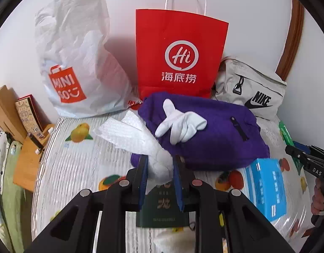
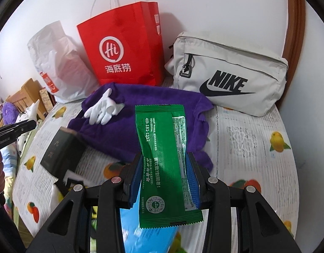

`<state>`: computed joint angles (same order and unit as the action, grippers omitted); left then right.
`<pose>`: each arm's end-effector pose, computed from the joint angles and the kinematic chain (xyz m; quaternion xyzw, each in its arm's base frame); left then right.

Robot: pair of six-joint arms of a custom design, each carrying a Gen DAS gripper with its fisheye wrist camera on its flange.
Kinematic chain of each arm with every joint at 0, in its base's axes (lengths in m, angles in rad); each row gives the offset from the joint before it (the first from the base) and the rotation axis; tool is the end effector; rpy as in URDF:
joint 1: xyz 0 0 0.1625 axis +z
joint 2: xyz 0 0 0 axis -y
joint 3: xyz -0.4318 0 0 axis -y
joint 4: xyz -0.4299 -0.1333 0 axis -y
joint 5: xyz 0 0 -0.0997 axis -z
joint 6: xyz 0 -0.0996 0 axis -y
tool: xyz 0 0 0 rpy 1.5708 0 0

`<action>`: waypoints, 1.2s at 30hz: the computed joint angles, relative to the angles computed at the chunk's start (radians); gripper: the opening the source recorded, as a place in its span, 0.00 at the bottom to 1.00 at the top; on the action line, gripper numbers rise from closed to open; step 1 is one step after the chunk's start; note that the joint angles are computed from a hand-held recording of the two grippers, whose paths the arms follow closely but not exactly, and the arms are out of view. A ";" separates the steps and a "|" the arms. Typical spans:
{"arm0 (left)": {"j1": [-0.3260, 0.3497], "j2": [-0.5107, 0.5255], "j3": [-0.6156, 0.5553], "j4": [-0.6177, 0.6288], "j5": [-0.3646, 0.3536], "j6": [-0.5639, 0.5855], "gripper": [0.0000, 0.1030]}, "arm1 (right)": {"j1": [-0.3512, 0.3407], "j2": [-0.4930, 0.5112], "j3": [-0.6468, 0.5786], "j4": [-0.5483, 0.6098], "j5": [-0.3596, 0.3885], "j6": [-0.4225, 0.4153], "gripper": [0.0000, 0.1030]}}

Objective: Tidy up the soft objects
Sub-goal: 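Carry the white cloth and green packet over the purple towel with both tools, then open both tools to drop the packet and cloth onto the purple towel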

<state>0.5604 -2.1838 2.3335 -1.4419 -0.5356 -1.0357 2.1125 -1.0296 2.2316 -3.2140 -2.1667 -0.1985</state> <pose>-0.1026 -0.3229 0.3753 0.0578 0.8614 -0.3555 0.3582 0.3255 -0.3909 0.0996 0.2775 -0.8929 0.2550 0.2465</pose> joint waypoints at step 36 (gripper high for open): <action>0.483 0.477 -0.109 -0.866 -0.355 0.646 0.21 | -0.121 0.247 -0.298 0.161 0.008 -0.018 0.38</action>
